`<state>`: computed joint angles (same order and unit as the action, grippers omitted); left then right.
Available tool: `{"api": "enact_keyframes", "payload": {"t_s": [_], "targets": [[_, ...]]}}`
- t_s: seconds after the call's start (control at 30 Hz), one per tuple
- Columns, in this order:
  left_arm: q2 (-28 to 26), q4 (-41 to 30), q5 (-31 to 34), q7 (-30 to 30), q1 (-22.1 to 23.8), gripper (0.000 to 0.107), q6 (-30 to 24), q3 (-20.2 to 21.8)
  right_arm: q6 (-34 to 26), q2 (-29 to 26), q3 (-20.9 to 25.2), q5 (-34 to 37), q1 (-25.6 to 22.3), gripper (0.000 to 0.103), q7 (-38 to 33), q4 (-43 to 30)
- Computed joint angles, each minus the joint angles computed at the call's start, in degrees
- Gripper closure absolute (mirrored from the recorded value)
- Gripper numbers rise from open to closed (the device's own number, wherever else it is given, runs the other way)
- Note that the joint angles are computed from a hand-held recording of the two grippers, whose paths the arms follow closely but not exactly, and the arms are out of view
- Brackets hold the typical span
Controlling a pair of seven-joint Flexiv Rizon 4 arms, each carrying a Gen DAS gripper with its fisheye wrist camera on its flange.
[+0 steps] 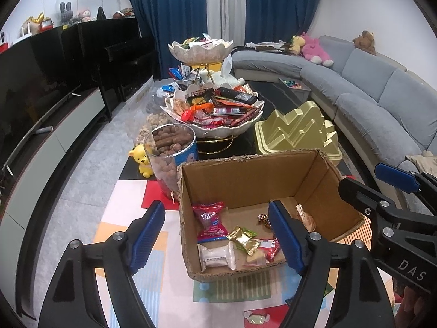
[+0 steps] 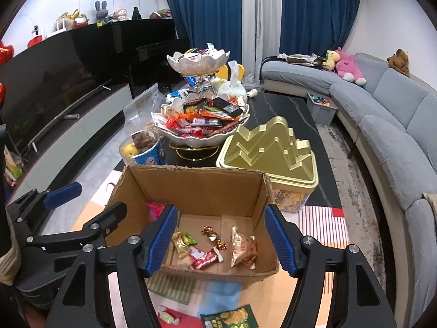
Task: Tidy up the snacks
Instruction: 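Move both tools back down toward the pale green candy and green cracker pack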
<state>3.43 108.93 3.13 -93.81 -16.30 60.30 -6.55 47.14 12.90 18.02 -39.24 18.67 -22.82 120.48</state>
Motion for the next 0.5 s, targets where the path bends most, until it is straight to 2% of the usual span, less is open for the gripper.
{"api": "enact_keyframes", "payload": {"t_s": [0.3,0.5], "targets": [[2.9,0.7,1.1,-1.0,0.2,0.022,-0.5,-0.2,-2.7,2.6,1.3,0.1,0.1,0.031,0.2,-0.1],[5.1,1.8,1.4,-1.2,0.5,0.020,-0.5,-0.4,-4.8,4.2,2.3,0.1,0.2,0.025,0.7,0.0]]}}
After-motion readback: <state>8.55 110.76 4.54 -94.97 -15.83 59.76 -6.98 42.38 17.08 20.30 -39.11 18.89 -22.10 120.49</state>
